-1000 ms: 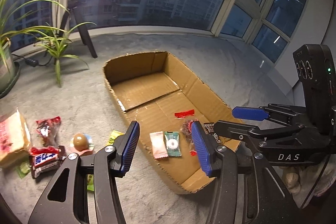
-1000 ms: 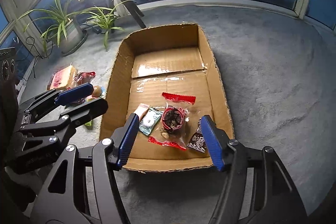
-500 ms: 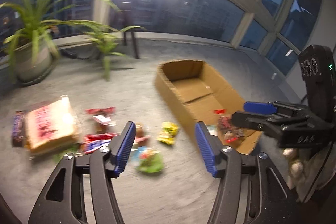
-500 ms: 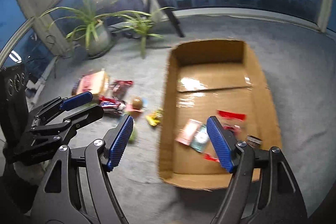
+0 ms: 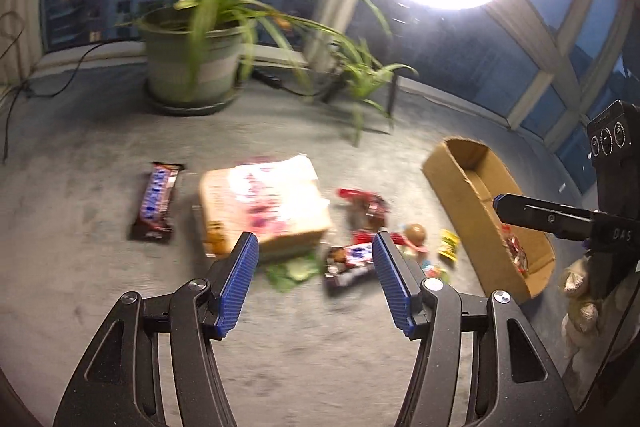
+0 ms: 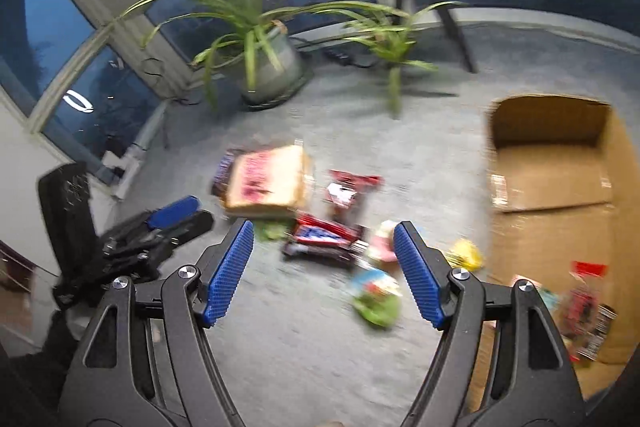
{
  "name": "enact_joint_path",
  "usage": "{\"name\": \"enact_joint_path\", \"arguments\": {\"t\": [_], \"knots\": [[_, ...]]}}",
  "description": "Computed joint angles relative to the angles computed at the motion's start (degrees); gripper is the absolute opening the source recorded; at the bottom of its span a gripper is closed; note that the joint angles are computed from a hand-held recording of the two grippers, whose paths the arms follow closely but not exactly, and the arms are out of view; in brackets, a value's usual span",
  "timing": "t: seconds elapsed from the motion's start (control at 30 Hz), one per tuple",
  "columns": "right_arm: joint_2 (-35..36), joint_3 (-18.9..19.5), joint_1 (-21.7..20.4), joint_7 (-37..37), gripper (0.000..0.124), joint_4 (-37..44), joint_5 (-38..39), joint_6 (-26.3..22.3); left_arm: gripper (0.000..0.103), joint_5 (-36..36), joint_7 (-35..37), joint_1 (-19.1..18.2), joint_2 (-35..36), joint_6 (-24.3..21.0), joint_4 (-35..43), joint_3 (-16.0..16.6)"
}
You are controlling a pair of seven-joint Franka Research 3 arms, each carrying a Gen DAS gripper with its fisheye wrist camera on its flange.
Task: Organize snacks
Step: 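Move both tools back to the packaged bread loaf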
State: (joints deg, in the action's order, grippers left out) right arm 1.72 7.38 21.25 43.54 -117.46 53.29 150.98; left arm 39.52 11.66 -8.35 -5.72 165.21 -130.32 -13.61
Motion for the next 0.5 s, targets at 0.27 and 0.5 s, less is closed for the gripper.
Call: {"name": "enact_joint_path", "arguments": {"t": [0.27,0.5], "knots": [[10.0,2.1,0.3,4.4,0.075,11.0,-2.4,-6.5,0.059,-4.9,2.4,2.1,-0.3,5.1,-4.8,2.0],[18.4,3.5,-0.3,10.4,0.065,20.3,-6.0,-11.2,0.059,-11.2,8.4,2.3,2.1,7.7,-5.1,3.2]]}}
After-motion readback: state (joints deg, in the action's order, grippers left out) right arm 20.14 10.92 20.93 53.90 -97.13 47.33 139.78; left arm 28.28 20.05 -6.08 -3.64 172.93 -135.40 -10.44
